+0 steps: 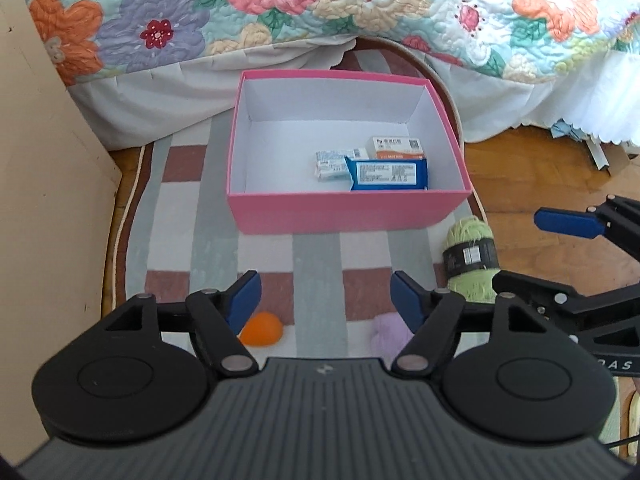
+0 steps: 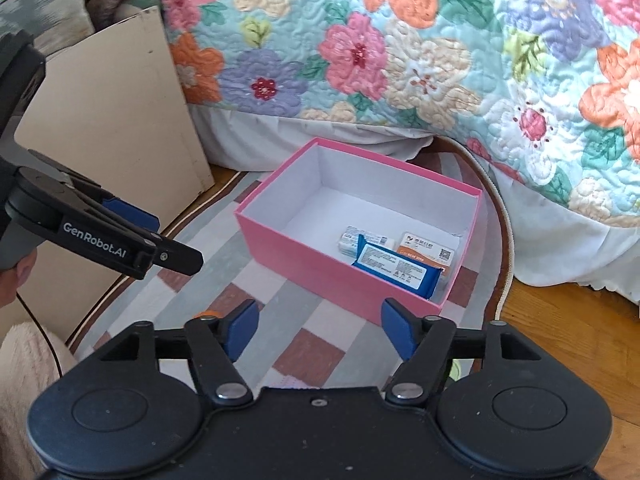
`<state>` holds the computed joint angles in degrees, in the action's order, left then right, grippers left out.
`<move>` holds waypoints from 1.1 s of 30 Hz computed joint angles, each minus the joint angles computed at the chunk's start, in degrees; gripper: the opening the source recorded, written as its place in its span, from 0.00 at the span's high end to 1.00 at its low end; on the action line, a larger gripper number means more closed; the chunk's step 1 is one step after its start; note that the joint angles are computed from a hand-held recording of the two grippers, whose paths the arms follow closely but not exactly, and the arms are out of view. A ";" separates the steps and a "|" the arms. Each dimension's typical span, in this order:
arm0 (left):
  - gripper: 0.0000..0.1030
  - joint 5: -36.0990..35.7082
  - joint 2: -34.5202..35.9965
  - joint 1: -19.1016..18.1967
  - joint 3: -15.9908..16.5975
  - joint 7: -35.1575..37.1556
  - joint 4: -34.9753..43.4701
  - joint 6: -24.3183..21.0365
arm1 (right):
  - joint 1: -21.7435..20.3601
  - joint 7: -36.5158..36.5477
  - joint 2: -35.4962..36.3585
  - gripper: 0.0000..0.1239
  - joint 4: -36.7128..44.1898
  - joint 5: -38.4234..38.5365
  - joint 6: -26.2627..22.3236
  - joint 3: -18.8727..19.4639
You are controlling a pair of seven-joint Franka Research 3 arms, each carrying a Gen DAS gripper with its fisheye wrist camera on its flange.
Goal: Organize objects
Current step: 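Withdraw the left tool from the box toward the purple plush toy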
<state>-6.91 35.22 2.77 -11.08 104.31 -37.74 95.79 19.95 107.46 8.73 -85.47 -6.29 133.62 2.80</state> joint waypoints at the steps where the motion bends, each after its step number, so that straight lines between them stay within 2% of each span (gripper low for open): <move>1: 0.29 -0.40 -2.20 0.52 -0.10 0.45 -3.70 1.53 | 0.23 0.14 -0.34 0.38 -0.22 -0.36 -0.29 0.10; 6: 0.23 -2.86 -9.69 2.32 -0.06 2.10 -15.97 5.54 | 0.88 1.28 -2.02 0.32 -1.89 -1.20 -0.80 0.68; 8: 0.18 -3.02 -11.45 2.31 0.38 1.89 -18.90 6.43 | 0.91 1.49 -2.67 0.29 -2.81 -0.91 -0.61 0.95; 13: 0.15 -2.93 -15.16 2.17 1.10 3.12 -25.80 9.92 | 1.14 1.38 -3.45 0.26 -3.59 -0.40 -2.33 1.58; 17: 0.10 -3.46 -17.88 2.30 1.49 5.37 -30.82 13.01 | 1.31 2.16 -5.33 0.25 -6.49 -1.50 -0.76 1.91; 21: 0.09 -4.05 -19.80 2.41 2.10 6.11 -34.88 14.79 | 0.75 3.55 -8.53 0.24 -12.39 -0.52 3.81 2.37; 24: 0.08 -6.35 -19.88 3.11 2.26 6.31 -36.07 13.77 | -0.04 3.95 -11.23 0.24 -18.77 1.82 10.22 2.67; 26: 0.07 -7.09 -20.15 3.25 2.41 5.97 -37.29 13.77 | -0.86 7.16 -13.01 0.24 -23.70 1.79 16.57 3.02; 28: 0.07 -7.46 -20.19 3.22 2.46 5.95 -38.39 14.30 | -2.25 15.13 -13.85 0.24 -27.02 -0.30 21.26 3.72; 30: 0.07 -7.14 -20.25 3.02 2.61 5.34 -39.40 15.09 | -2.35 13.74 -13.79 0.24 -28.01 3.03 22.48 3.45; 31: 0.07 -7.31 -20.30 3.04 2.58 5.56 -39.81 15.54 | -2.66 13.84 -13.86 0.24 -28.57 2.36 23.37 3.62; 33: 0.07 -8.38 -20.43 3.28 2.46 5.99 -40.57 16.31 | -4.16 18.17 -14.31 0.24 -29.68 -4.84 24.84 4.77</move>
